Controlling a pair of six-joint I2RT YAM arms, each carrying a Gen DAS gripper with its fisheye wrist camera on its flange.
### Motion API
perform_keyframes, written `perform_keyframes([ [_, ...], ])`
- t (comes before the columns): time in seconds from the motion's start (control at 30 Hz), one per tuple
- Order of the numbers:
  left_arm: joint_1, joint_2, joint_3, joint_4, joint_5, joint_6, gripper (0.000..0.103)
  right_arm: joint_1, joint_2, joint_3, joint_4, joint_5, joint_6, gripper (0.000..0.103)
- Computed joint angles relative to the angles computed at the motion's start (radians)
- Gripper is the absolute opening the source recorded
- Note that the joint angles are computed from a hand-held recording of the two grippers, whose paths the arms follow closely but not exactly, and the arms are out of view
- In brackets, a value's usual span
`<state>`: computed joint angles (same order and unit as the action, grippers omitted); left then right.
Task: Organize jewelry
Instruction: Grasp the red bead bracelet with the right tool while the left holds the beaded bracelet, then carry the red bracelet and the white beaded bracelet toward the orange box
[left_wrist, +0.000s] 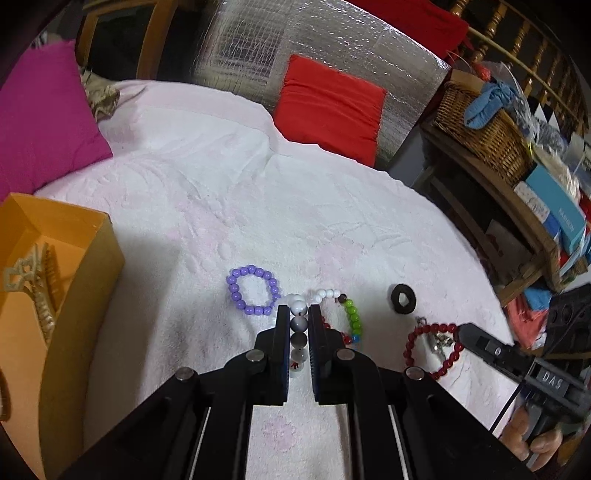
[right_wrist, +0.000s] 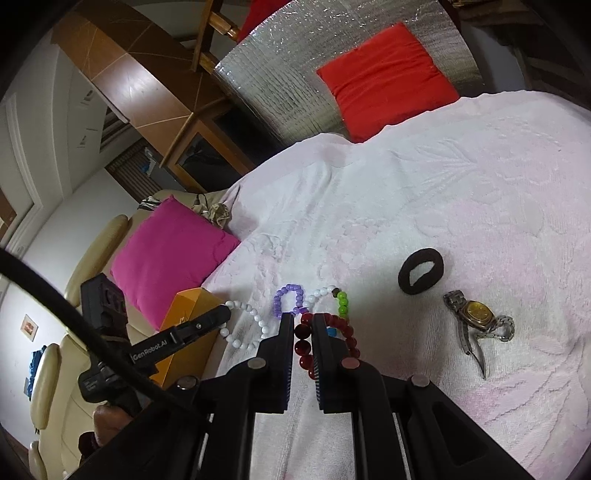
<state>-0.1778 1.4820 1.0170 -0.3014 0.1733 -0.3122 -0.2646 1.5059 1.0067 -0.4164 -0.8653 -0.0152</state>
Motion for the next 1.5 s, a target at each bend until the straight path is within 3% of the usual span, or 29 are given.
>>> perform_keyframes([
  [0.47, -0.1, -0.15, -0.042, -0.1, -0.263, 0.079, 0.009, 0.053, -0.06, -0.055, 0.058, 0.033, 0.009, 0.011],
  [0.83, -0.061, -0.29, -0.127, -0.148, -0.299, 0.076, 0.009, 0.169, -0.119, -0.131, 0.124, 0.138, 0.007, 0.011],
  [1.1, 0.015, -0.532, -0.181, -0.297, -0.311, 0.062, 0.009, 0.285, -0.246, -0.16, 0.084, 0.17, 0.091, 0.011],
  [1.23, 0.151, -0.668, -0.179, -0.422, -0.273, 0.124, 0.009, 0.432, -0.303, -0.136, 0.062, 0.223, 0.146, 0.011],
  [1.37, 0.476, -0.753, -0.163, -0.51, -0.106, 0.264, 0.009, 0.607, -0.319, -0.086, 0.071, 0.283, 0.224, 0.011],
  [1.5, 0.835, -0.741, -0.157, -0.541, 0.096, 0.434, 0.009, 0.776, -0.291, -0.031, 0.091, 0.358, 0.292, 0.011],
])
